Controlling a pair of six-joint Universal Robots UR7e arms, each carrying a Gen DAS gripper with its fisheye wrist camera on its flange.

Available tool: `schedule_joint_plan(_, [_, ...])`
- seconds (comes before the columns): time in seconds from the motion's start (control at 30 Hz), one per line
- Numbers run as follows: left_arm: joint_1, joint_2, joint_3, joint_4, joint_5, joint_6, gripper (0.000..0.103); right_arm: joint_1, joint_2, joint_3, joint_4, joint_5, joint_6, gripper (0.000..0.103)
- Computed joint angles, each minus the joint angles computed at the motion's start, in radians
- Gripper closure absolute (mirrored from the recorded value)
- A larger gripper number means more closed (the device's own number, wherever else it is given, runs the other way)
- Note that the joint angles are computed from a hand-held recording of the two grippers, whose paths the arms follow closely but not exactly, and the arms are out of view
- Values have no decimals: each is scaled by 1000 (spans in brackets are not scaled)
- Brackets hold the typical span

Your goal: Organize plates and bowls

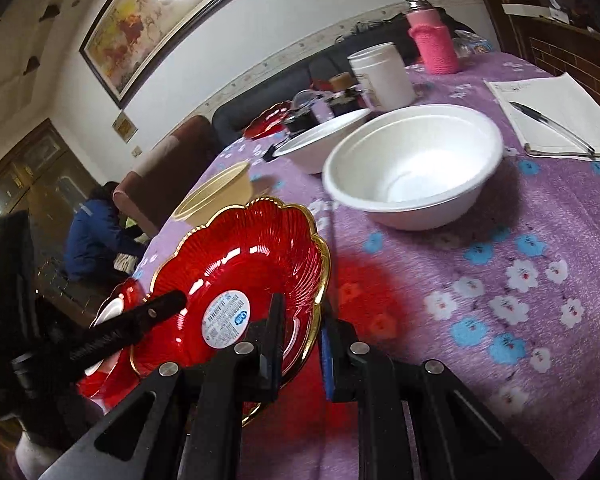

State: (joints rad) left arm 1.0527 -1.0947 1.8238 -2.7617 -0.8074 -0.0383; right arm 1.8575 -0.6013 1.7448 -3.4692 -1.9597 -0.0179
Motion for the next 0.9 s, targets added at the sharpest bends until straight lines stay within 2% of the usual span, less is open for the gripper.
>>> schedule_joint_plan(0.17, [0,-64,34,-47,-6,5,74,40,15,-31,36,2,7,86])
schedule_joint_plan(0.3, [12,-124,53,-56,-29,-12,74,88,37,-79,62,-21,-32,86])
schedule_joint_plan(0.7, [31,-270,86,-79,-90,-30,73,180,92,-189,127,-29,-62,86])
schedule_joint_plan(0.9, [22,-330,99,-98,-92,-8,73,216,119,-252,161,-32,-91,86])
